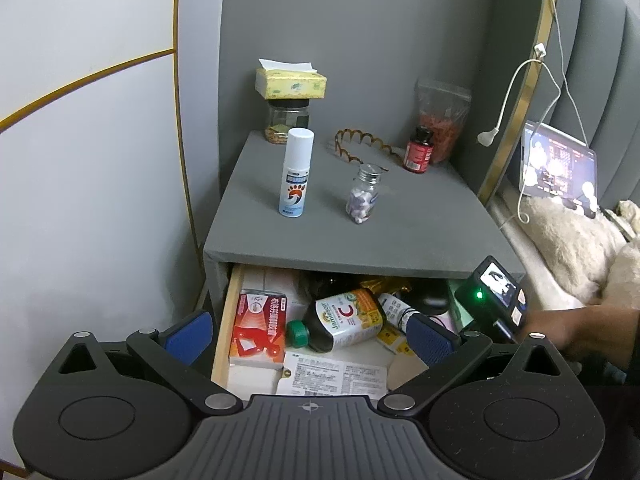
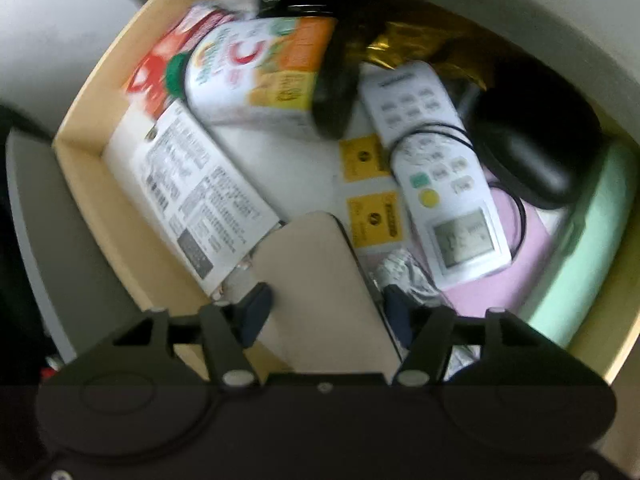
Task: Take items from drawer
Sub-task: 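Lower the right tool into the drawer onto the beige flat case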
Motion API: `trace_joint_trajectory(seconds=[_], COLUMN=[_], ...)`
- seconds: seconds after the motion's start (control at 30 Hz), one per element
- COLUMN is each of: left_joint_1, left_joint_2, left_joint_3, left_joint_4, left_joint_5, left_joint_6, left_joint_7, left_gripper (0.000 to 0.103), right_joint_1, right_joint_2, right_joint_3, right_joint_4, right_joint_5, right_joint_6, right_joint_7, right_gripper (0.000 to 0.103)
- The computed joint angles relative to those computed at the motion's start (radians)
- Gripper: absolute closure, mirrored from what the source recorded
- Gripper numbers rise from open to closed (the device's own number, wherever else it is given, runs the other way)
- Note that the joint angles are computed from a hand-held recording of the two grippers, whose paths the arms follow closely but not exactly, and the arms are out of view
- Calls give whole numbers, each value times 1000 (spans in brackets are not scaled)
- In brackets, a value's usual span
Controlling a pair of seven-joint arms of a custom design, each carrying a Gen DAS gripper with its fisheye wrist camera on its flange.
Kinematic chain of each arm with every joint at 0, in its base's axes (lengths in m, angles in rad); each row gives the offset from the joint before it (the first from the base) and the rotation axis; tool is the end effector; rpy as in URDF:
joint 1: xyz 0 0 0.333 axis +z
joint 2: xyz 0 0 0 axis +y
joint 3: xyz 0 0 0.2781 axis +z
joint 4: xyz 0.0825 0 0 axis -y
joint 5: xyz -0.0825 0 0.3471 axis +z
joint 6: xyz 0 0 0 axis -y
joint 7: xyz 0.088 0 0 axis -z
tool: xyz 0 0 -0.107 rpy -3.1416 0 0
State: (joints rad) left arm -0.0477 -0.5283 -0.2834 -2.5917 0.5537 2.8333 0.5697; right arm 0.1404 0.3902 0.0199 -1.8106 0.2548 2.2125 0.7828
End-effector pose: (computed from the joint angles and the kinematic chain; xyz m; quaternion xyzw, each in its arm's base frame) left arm 0.3808 -0.1670 0.4883 -0.7005 0.5830 -0.3020 0.2797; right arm 0.5921 0.1034 0.3160 -0.9205 0.3762 0.0431 0.0970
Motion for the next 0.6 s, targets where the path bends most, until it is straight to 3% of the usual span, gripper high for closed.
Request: trace_joint_trajectory(seconds=[0.13, 0.2, 0.23, 0.3, 0.47, 0.6], left_joint_1=[-5, -2, 0, 1, -2, -1], left_joint_2=[3, 5, 7, 11, 13, 9], left_joint_3=[7, 3, 0, -4, -8, -8], left_joint_4=[1, 4, 5, 8, 8, 5], left_joint_5=[-9, -5, -3, 1, 7, 10], left_joint_6=[6, 11, 13, 15, 12, 14], left_joint_7=[3, 3, 0, -1, -2, -7], left_gripper=[1, 1, 1, 1, 1, 1], right_joint_1=[-17, -39, -51, -66, 13, 17], right_joint_2=[-34, -25, 5, 30, -36, -18], right_joint_3=[2, 2, 0, 2, -9, -5], right_joint_4=[26, 77, 139, 192, 30, 34], right_joint_5=[-4, 29, 42, 56, -53, -65], right_joint_6=[-73, -165, -254, -319, -85, -89], right_joint_7=[-73, -97, -98, -127, -118, -118], right_gripper=[78, 84, 85, 83, 82, 83])
